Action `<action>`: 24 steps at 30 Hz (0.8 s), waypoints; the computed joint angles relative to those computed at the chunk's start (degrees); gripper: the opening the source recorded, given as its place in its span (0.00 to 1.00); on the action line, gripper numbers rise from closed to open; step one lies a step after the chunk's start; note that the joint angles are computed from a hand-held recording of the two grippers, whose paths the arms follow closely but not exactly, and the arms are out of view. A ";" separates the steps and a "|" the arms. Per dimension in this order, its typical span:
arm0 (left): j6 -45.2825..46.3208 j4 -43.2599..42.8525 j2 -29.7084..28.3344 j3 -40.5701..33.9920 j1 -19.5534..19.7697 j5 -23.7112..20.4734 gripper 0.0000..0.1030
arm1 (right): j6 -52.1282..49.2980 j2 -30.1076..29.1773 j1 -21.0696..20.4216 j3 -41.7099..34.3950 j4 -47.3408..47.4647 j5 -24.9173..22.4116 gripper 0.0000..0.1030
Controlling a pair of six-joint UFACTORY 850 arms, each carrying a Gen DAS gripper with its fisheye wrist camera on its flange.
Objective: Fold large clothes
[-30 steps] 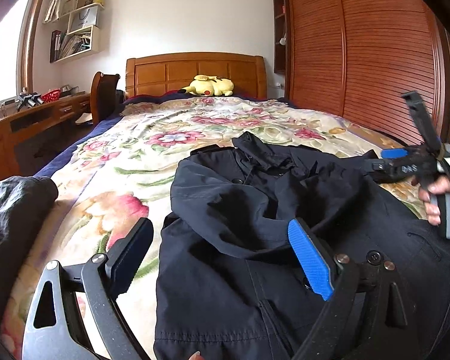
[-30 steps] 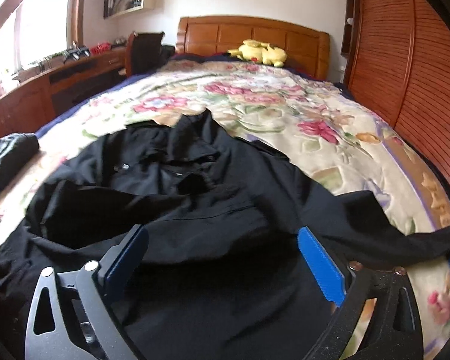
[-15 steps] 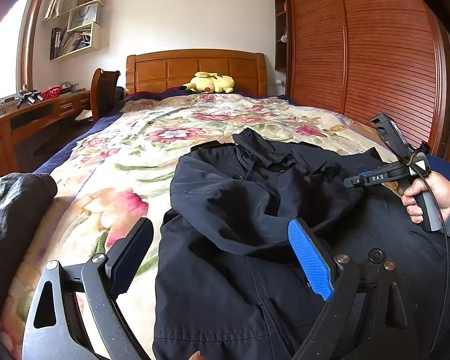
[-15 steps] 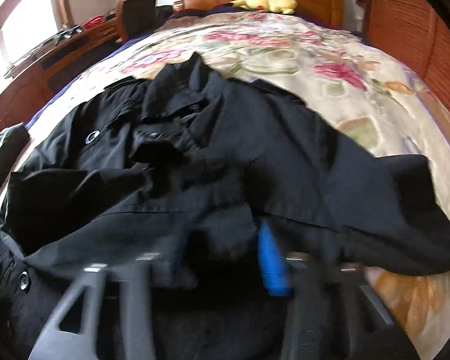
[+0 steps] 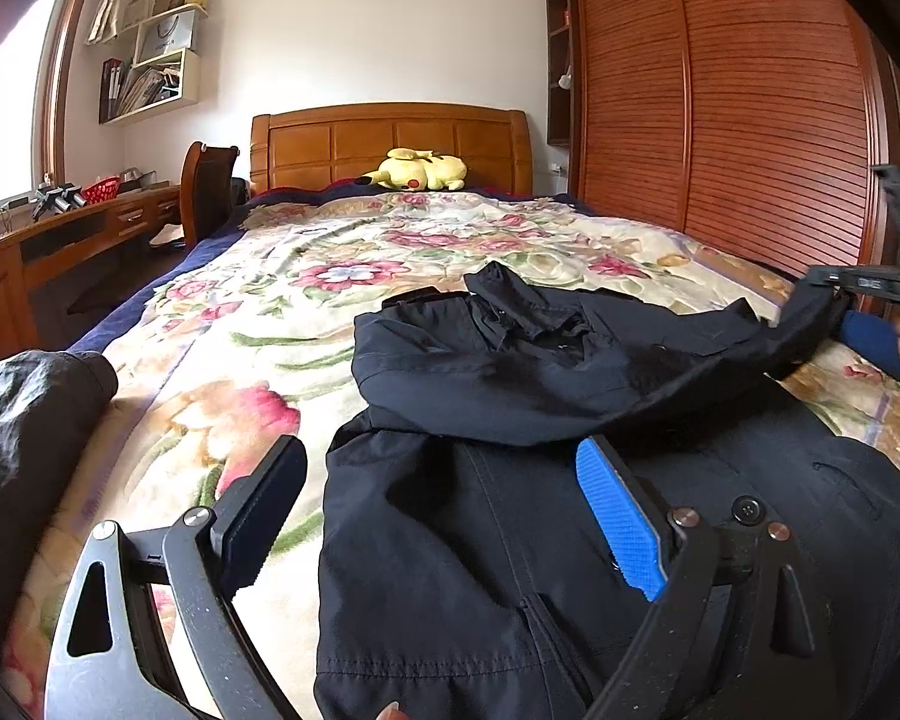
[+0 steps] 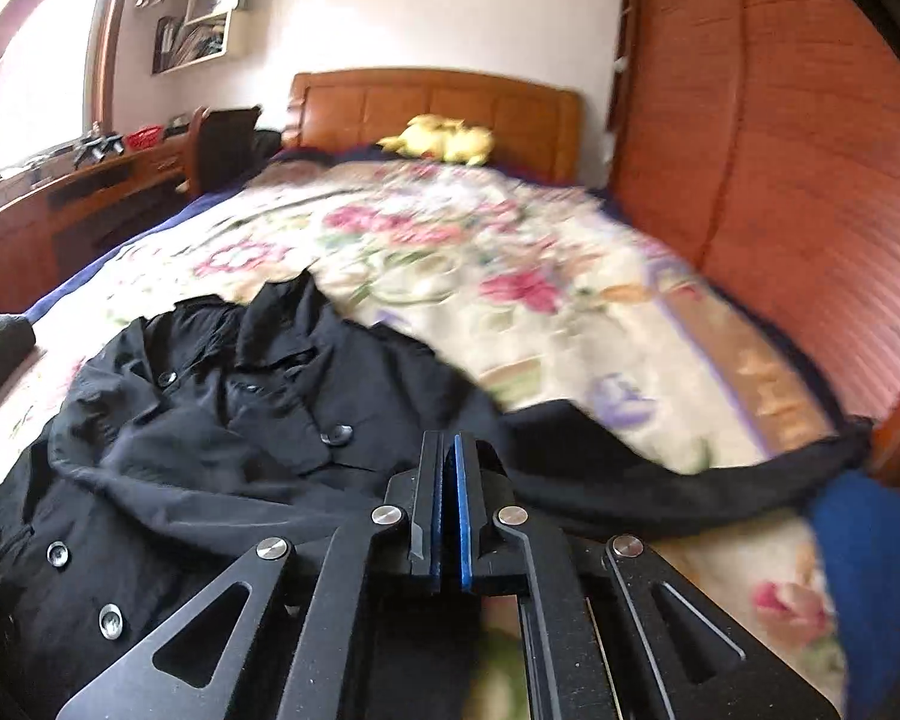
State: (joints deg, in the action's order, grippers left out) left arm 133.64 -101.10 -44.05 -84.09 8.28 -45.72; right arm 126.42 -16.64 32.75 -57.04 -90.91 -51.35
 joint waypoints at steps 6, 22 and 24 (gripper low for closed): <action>-3.30 2.51 -0.77 -1.47 -0.08 0.58 0.89 | -0.63 0.49 4.60 2.46 6.73 -0.67 0.03; -6.82 5.98 -1.42 -2.84 0.08 -0.14 0.89 | -2.59 0.84 9.07 2.41 17.45 0.54 0.37; -6.27 5.76 -1.21 -2.57 0.04 -0.18 0.89 | -1.44 1.18 9.42 2.70 16.92 0.45 0.51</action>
State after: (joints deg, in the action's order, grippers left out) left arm 127.38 -95.35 -45.26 -86.66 8.32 -45.90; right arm 124.98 -15.46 42.17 -54.34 -73.98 -50.90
